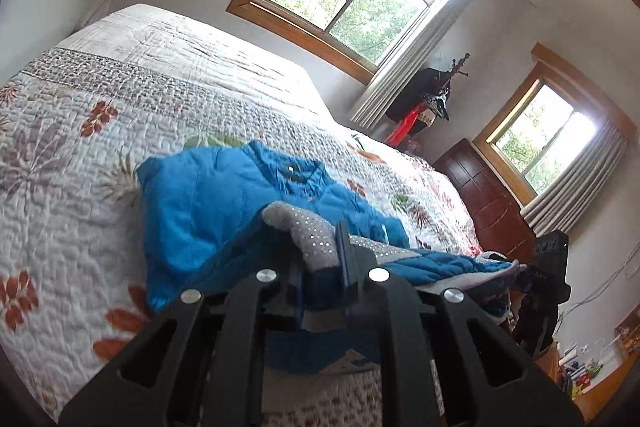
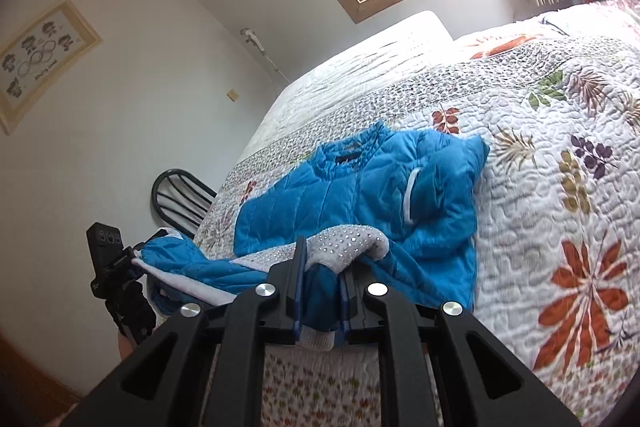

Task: Fold large clothes
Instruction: 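Lift the hem with both grippers and fold it toward the collar, then lay the folded hem onto the jacket and open both grippers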

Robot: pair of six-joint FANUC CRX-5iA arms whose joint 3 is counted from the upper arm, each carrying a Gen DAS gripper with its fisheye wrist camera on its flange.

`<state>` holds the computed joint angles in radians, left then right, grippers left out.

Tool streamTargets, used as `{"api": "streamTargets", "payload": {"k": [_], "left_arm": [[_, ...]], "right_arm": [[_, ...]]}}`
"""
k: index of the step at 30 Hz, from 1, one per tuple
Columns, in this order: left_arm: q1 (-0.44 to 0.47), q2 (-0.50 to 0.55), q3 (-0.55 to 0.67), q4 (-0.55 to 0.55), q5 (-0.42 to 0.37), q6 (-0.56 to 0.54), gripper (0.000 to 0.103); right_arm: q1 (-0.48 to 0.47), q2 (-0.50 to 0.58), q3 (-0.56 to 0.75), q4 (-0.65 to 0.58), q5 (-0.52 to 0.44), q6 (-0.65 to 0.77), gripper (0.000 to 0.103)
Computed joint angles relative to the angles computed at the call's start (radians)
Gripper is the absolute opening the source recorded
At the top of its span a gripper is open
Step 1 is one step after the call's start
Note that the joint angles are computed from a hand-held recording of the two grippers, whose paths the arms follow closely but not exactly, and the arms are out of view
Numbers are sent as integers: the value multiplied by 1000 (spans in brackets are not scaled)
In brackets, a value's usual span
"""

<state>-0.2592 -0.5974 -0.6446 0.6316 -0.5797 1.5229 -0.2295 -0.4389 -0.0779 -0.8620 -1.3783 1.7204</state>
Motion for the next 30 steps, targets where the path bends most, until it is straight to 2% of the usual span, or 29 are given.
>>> {"api": "streamTargets", "payload": {"k": [2,5,13,18,23,27,30], "left_arm": [[11,58,31,35,18,-39,12],[29,159,100,38,27,-42,12],[79,418,275,-45,13,62,12],[114,573,378,-136,-48,165,12],[140,665,371,-39,-49,111,14],[149,691,357,17,-44,74,16],[161,688,320,130,-48,-10,19]], "right_arm": [[13,62,47,4,18,-25,13],[49,150,113,32,46,-66,13],[130,391,257,114,98,-157,13],[155,537,315,167,109,-237,13],[156,620,330,157,121,-254,13],[148,640,336,136,119,-246,15],[118,640,340,85,96,-230,21]]}}
